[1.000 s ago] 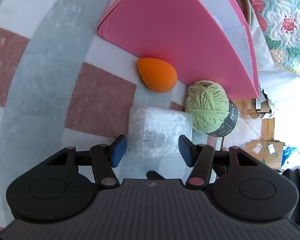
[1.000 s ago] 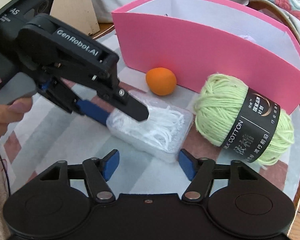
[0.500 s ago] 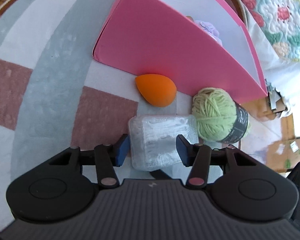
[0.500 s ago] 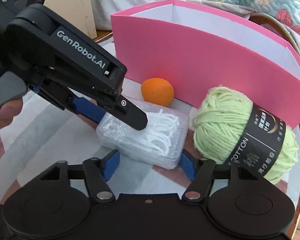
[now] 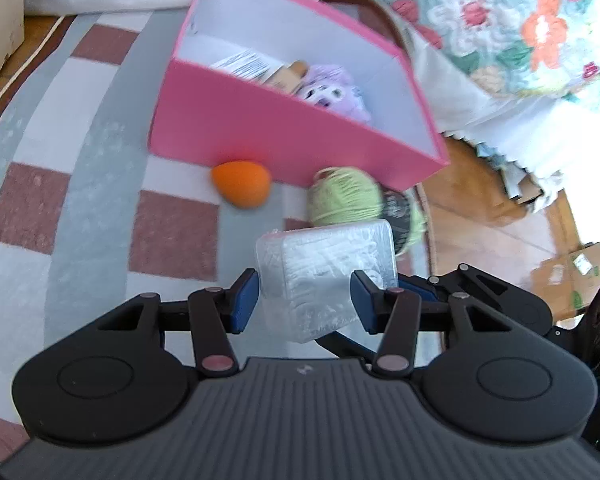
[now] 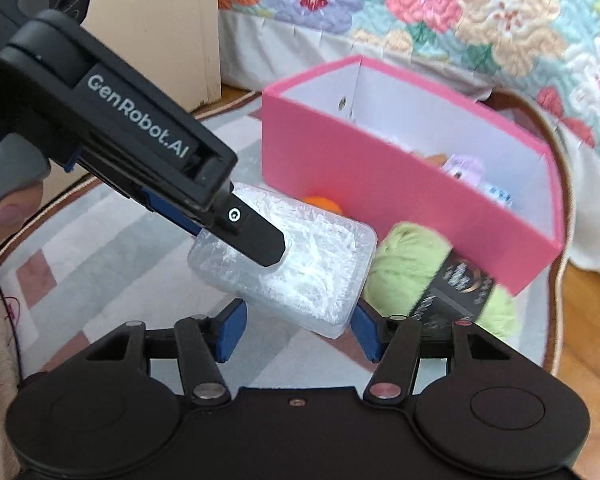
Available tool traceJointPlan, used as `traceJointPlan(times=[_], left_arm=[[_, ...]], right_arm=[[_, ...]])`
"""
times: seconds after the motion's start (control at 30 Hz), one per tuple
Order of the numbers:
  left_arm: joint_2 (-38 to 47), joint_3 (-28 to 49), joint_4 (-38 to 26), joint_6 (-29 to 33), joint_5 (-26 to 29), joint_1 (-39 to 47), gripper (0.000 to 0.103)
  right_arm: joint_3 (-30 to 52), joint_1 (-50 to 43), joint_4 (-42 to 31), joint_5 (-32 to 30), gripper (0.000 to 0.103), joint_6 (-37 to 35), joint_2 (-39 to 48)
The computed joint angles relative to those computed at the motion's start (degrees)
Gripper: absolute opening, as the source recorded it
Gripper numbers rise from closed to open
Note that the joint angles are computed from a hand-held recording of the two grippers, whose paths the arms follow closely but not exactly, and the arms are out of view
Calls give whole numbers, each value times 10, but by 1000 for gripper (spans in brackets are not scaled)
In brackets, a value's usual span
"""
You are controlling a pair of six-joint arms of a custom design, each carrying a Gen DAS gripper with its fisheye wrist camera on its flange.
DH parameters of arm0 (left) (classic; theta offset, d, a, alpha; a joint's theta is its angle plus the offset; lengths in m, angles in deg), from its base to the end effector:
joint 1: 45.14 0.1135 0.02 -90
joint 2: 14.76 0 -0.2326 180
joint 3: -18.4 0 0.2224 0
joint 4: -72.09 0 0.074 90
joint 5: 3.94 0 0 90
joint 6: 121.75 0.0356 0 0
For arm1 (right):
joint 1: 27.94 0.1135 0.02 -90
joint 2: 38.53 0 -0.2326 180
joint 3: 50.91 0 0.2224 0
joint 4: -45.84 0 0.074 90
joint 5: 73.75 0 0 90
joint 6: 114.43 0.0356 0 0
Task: Organize objects
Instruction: 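Carry the floss-pick box with the right gripper over the pink box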
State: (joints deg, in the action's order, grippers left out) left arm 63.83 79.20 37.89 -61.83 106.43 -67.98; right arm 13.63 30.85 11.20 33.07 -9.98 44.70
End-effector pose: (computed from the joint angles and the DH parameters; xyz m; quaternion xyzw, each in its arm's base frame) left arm 0.2273 -0.1092 0.1890 -0.0013 0.9324 -0.2925 0.2124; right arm 0.1476 0.2237 0.1865 -0.3117 0.8870 0.0742 0.3326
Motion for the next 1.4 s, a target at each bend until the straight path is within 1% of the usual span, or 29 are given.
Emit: traceJointPlan(times=[0.03,0.07,0.1,0.2,0.23,0.33,0.43,0.5,0.63,0.77,0.87,1.0,1.07,1.2,1.33,1.4], left_arm=[[-8,-2,4,-5,-1,-5,48],[-8,0,14,-18,-6,-16,48],[-7,5,21,-28,-10,-24,48],[-14,21,13,-51,-31,-45,48],[-12,30,10,-54,-40,-52,48],[-9,63,-5,-55,-63,-67,48],[1,111,-34,-48,-69,-67,48],[18,155,-60,-36,-72,-65,48],[79,258,-114,-14,-72,-58,50],[156,360,-159,5,-55,-40,50],[225,446,-199,11,-34,-23,50],[334,574,-255,19,-12,-5,51],[380,621,-270,20,-4,2,51],[465,699,-290,5,7,13,51],[538,773,-315,-20,24,24,52],[567,811,-333,-26,26,28,52]], right_arm=[[-4,-37,42,-9,63,-30,22],[-1,-45,34,-19,64,-43,15],[-17,-40,17,-7,64,-35,-20],[-12,-42,6,6,64,-32,-33],[-6,-37,-11,16,64,-30,-44],[2,-38,-12,37,64,-43,-54],[30,-47,-23,37,65,-48,-54],[51,-62,-31,27,65,-51,-51],[102,-109,-49,-13,65,-70,-29],[155,-166,-64,-65,65,-98,10],[197,-193,-69,-77,65,-138,55],[283,-232,-106,-110,65,-155,139],[347,-259,-145,-147,65,-149,191],[501,-311,-242,-229,65,-140,314],[637,-344,-323,-282,65,-124,416],[690,-354,-355,-302,65,-107,454]])
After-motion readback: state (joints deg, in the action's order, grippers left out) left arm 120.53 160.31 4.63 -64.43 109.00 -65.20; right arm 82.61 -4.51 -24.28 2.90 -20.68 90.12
